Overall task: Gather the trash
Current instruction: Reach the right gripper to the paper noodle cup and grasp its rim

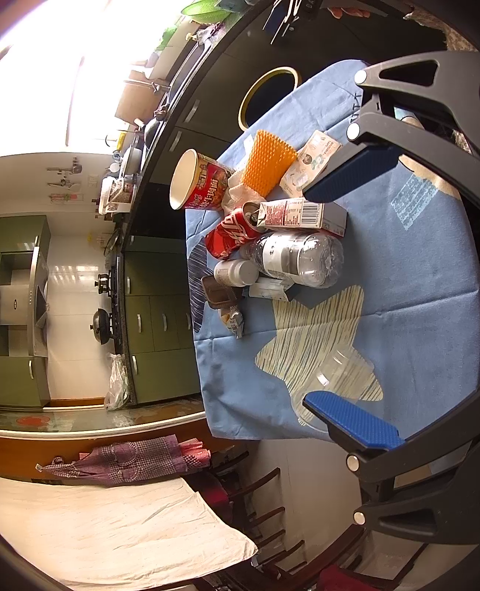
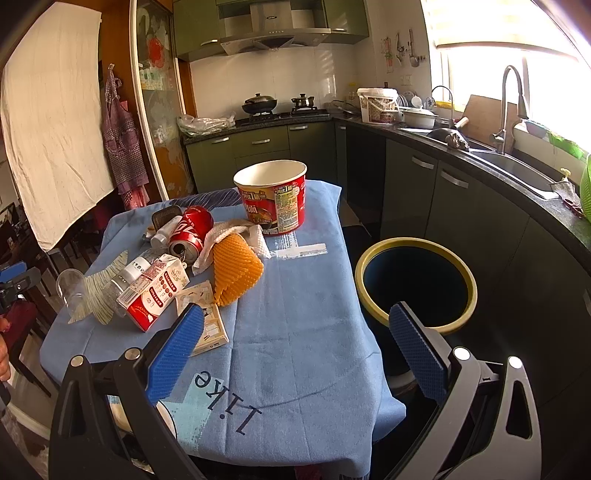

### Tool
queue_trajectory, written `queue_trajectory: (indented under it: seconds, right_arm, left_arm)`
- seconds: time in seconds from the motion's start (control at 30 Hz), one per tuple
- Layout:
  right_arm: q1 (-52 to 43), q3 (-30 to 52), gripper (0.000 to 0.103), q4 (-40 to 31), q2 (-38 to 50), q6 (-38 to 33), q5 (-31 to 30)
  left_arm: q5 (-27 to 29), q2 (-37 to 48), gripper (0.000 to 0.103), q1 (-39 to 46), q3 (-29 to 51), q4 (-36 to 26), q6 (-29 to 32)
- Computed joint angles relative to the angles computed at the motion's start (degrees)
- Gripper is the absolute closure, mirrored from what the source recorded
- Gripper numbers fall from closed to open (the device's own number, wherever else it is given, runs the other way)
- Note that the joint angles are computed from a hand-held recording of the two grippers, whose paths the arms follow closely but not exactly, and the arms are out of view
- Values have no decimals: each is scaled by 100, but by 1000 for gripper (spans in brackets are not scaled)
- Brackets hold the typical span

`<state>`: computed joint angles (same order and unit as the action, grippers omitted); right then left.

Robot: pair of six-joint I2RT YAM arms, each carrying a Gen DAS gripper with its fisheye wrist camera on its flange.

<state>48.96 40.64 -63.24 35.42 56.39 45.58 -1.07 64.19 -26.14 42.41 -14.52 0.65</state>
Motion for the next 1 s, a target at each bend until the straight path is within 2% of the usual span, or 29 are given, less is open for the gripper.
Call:
queue_trajectory:
  seconds: [0.07,0.2,0.3,0.47,0.67,0.8,0.93,1.0]
  right_arm:
    - [-794,-66,4,538,-165,-907,-657]
    - [-2654,17,4,1366,-67,-2507,-2492]
    - [-3681,420,4,1605,525,-3348,-3630]
    - [-4780,1494,4,1604,1939,-4224,-4973]
    - [-5595,3121,5,1351,3825,-4759,-5398]
    - [-5891,4629,25,857,5385,-4795,-5554]
    - [-5874,6367,29,166,6975,-4812,-5202]
    - [-5854,7388,37,-267,7768,-4794,-4959]
  left_arm:
    - [56,173,6,100,88,58,28]
    - [341,519,6,397,533,-146,112]
    - [596,810,6,578,1035,-451,203]
    - [731,1270,6,709,1847,-946,334]
    - [699,1535,6,857,2329,-1106,394]
    - [714,1729,6,936,2481,-1123,440]
    - [733,2000,6,965,2624,-1093,481]
    - [703,2123,6,971,2682,-1054,500]
